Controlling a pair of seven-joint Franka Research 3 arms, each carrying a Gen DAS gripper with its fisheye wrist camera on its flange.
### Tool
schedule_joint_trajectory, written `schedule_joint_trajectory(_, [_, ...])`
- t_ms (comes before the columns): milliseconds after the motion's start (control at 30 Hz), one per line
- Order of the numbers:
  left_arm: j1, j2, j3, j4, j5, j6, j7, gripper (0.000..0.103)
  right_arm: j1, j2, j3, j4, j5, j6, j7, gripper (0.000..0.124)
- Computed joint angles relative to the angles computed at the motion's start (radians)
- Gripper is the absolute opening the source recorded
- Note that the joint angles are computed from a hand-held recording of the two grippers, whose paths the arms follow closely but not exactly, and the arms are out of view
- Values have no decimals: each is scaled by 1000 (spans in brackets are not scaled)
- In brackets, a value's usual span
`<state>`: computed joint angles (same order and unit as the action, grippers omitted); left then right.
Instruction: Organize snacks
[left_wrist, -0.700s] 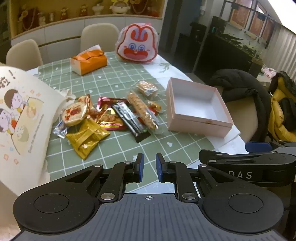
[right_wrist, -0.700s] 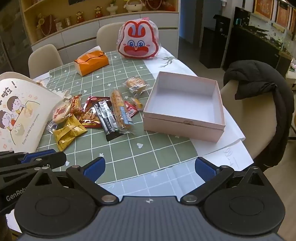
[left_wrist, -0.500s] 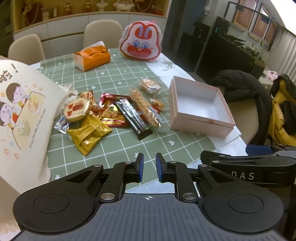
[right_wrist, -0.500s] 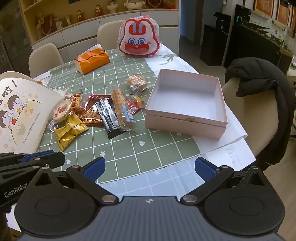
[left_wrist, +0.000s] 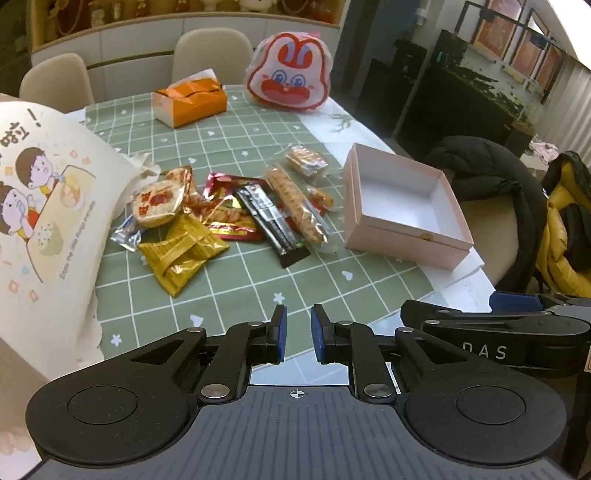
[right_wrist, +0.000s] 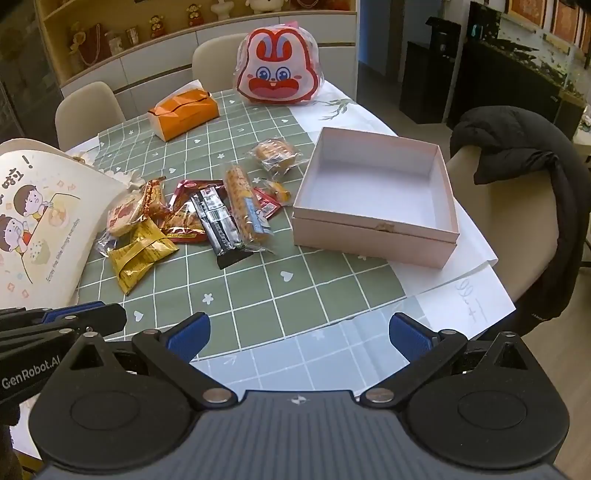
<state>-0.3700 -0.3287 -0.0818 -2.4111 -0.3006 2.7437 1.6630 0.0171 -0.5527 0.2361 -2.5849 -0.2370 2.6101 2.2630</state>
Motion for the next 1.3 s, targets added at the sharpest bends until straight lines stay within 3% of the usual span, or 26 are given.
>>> schedule_joint_trajectory(1300, [5,17,-13,17,5,-28,0,19,1,-11,-6,-9,29,-1,-9,103])
